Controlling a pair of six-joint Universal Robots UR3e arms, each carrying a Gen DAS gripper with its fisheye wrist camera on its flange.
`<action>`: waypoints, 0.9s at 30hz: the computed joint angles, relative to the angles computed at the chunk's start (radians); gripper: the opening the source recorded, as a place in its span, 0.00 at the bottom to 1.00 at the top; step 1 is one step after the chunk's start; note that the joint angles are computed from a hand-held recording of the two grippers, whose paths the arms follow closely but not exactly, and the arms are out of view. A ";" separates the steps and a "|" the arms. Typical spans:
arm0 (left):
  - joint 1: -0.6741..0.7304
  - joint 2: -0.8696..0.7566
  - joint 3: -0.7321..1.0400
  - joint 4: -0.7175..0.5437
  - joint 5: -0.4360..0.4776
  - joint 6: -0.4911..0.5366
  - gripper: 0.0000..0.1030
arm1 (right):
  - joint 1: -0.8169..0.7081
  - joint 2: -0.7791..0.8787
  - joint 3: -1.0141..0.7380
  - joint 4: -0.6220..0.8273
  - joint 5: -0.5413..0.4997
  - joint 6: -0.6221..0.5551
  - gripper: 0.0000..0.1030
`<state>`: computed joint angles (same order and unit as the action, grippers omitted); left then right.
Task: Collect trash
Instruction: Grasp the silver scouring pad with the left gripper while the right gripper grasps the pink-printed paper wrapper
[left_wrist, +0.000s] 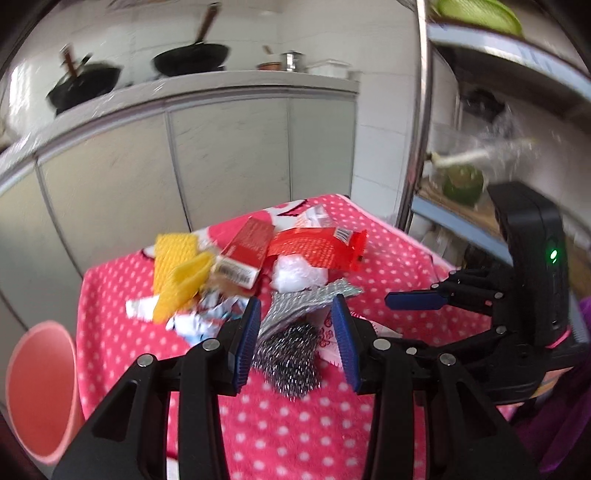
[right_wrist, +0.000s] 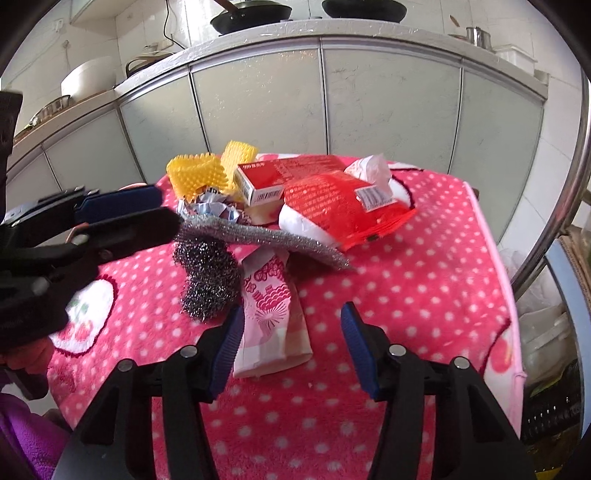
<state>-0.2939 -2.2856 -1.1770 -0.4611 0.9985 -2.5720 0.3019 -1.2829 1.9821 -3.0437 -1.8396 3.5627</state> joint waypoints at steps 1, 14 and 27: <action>-0.010 -0.012 0.012 0.004 0.015 0.012 0.39 | -0.006 0.000 0.002 0.001 0.012 0.002 0.48; -0.003 -0.049 0.081 0.010 0.041 -0.062 0.06 | -0.063 -0.055 0.064 -0.042 0.173 -0.035 0.09; 0.179 0.101 -0.041 0.065 -0.182 -0.231 0.05 | -0.044 -0.242 0.009 0.062 0.142 -0.059 0.09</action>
<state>-0.1149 -2.1844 -1.2184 -0.3961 0.8170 -2.8032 0.2581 -1.5246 1.9916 -2.9822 -1.6973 3.5036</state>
